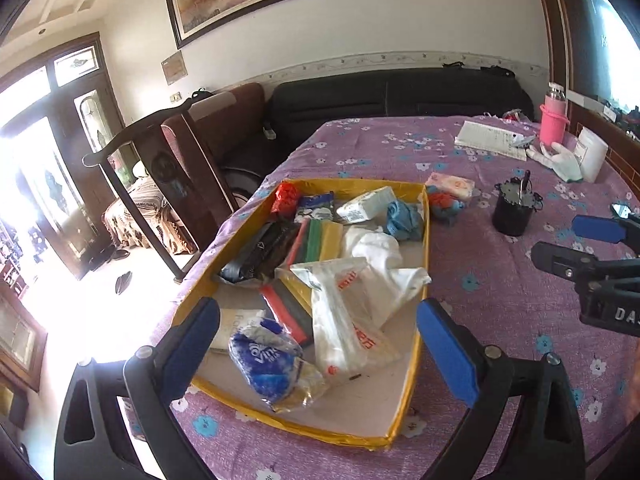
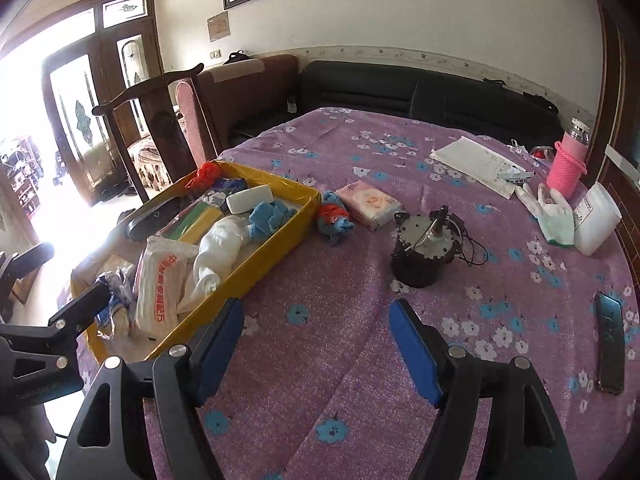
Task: Organize soft objects
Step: 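Move both open grippers back over the table toward the remaining items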
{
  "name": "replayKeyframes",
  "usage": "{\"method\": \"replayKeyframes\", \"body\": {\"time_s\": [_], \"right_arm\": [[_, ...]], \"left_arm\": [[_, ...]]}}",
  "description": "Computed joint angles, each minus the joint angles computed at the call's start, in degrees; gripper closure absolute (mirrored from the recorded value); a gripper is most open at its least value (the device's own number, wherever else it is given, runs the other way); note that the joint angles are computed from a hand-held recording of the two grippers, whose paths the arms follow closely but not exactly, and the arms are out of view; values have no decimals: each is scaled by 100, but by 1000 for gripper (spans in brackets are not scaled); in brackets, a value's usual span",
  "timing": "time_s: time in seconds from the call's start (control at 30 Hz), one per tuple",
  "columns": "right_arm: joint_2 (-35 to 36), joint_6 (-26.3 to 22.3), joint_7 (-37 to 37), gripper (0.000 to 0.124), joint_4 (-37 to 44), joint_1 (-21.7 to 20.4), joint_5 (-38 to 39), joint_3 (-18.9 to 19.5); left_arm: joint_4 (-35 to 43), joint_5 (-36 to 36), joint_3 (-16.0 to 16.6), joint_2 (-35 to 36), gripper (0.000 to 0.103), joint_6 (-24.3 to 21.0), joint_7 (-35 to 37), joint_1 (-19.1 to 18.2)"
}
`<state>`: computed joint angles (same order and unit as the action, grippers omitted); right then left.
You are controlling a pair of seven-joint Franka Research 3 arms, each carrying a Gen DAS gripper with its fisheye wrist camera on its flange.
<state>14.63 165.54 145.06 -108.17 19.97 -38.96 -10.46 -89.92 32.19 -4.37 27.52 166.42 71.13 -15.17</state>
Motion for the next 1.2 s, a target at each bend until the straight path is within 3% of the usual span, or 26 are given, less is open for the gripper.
{"method": "replayKeyframes", "body": {"time_s": [0.23, 0.63, 0.73, 0.9, 1.0, 1.2], "right_arm": [[-369, 161, 865, 42, -429, -9, -896, -152], [-714, 62, 1469, 41, -832, -672, -1351, 206], [-749, 46, 1485, 41, -894, -812, -1320, 263], [-801, -85, 1448, 41, -980, -1020, -1129, 289], [-802, -117, 1327, 42, -1000, -1173, -843, 299], [-551, 68, 507, 41, -693, -1415, 226, 280]], "left_arm": [[143, 189, 25, 54, 4, -284, 16, -199], [381, -34, -217, 280, 4, -592, 519, -169], [471, -430, -515, 386, 4, -690, 1007, 33], [620, -1799, -1486, 603, 4, -929, 2543, 674], [1062, -2500, -1937, 894, 4, -1353, 3372, 886], [2817, -3104, -1701, 1766, 4, -2321, 3646, 453]]}}
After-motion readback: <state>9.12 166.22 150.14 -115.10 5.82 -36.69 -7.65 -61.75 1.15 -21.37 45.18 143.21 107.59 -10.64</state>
